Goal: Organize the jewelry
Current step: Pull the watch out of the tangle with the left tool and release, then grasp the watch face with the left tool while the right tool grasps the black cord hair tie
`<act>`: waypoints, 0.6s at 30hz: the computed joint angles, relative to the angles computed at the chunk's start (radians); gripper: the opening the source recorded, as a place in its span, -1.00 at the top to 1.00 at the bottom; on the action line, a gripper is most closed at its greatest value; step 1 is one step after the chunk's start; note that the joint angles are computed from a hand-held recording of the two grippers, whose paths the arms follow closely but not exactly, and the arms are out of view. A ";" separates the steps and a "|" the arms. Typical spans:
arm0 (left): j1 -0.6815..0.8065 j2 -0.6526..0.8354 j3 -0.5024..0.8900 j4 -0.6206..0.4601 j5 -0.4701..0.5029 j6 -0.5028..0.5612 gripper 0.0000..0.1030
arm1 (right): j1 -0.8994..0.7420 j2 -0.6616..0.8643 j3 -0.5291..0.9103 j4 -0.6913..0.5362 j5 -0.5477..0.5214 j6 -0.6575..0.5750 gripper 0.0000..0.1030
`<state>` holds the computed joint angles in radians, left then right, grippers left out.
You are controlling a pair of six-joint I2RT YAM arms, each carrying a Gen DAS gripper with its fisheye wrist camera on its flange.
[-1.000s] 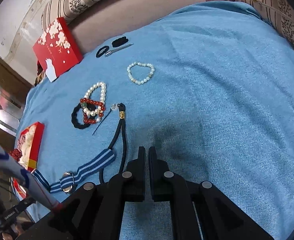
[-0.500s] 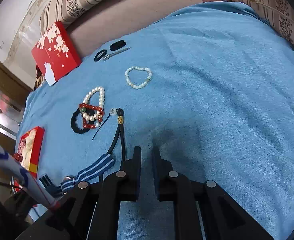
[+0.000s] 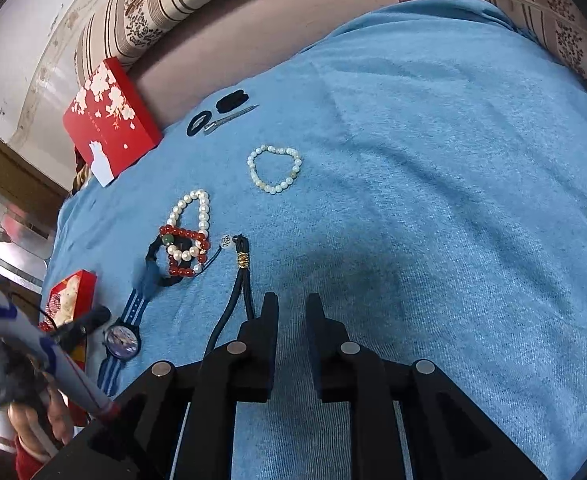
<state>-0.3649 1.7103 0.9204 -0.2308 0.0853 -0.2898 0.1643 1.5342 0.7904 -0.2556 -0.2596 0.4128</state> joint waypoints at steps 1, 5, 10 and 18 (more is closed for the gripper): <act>0.024 0.000 -0.011 -0.004 -0.001 -0.007 0.71 | 0.001 0.008 0.004 0.001 0.001 0.001 0.71; 0.095 -0.047 -0.081 -0.011 0.008 -0.037 0.71 | 0.012 0.034 0.022 0.015 0.004 0.012 0.69; 0.041 -0.205 -0.177 0.027 0.028 -0.104 0.30 | 0.043 0.039 0.015 0.072 -0.030 0.016 0.52; -0.131 -0.098 -0.151 0.086 -0.084 -0.093 -0.19 | 0.151 0.133 0.093 0.087 0.074 -0.010 0.41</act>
